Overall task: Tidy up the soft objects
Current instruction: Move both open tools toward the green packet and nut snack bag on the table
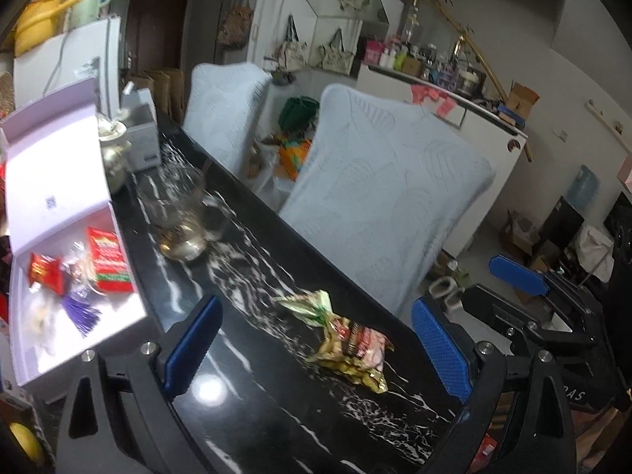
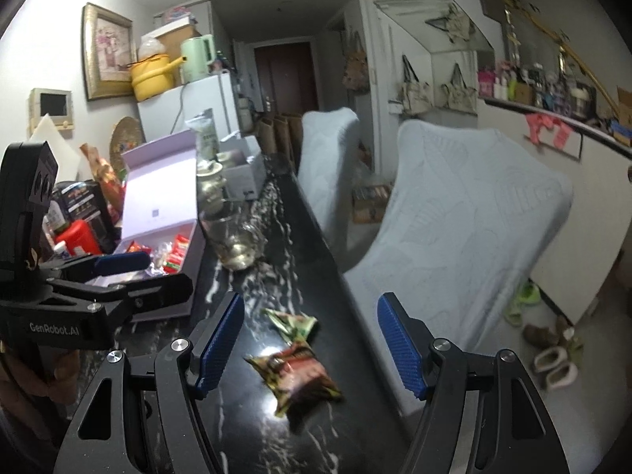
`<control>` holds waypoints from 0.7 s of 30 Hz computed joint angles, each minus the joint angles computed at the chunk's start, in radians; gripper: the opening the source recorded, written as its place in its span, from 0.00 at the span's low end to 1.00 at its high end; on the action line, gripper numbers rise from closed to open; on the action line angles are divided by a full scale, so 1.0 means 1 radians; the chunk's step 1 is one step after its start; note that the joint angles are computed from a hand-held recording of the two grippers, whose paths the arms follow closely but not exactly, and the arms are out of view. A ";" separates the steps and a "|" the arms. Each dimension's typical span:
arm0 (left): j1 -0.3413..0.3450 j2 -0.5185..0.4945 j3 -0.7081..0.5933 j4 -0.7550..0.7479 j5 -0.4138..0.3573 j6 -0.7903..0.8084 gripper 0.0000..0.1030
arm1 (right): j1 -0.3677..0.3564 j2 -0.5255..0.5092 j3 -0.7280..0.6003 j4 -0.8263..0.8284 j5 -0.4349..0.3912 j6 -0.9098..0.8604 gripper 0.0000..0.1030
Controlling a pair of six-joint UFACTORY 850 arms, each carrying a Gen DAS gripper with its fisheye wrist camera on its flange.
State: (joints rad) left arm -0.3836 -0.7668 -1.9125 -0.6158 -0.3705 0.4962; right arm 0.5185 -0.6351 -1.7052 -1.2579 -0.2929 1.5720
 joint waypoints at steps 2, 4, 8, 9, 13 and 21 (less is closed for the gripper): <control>-0.006 -0.022 -0.022 -0.002 -0.028 -0.001 0.95 | -0.009 0.005 0.021 -0.009 0.015 0.025 0.69; -0.014 -0.043 -0.040 0.007 -0.051 -0.010 0.95 | -0.018 0.010 0.040 -0.019 0.029 0.047 0.69; -0.027 -0.087 -0.085 0.048 -0.095 -0.054 0.95 | -0.038 0.013 0.071 0.014 0.062 0.043 0.69; -0.030 -0.097 -0.096 0.057 -0.104 -0.065 0.95 | -0.041 0.013 0.075 0.029 0.066 0.033 0.69; -0.037 -0.143 -0.144 0.092 -0.139 -0.098 0.95 | -0.059 0.007 0.089 0.130 0.088 -0.043 0.69; -0.057 -0.246 -0.285 0.228 -0.224 -0.213 0.95 | -0.090 -0.010 0.093 0.374 0.104 -0.246 0.69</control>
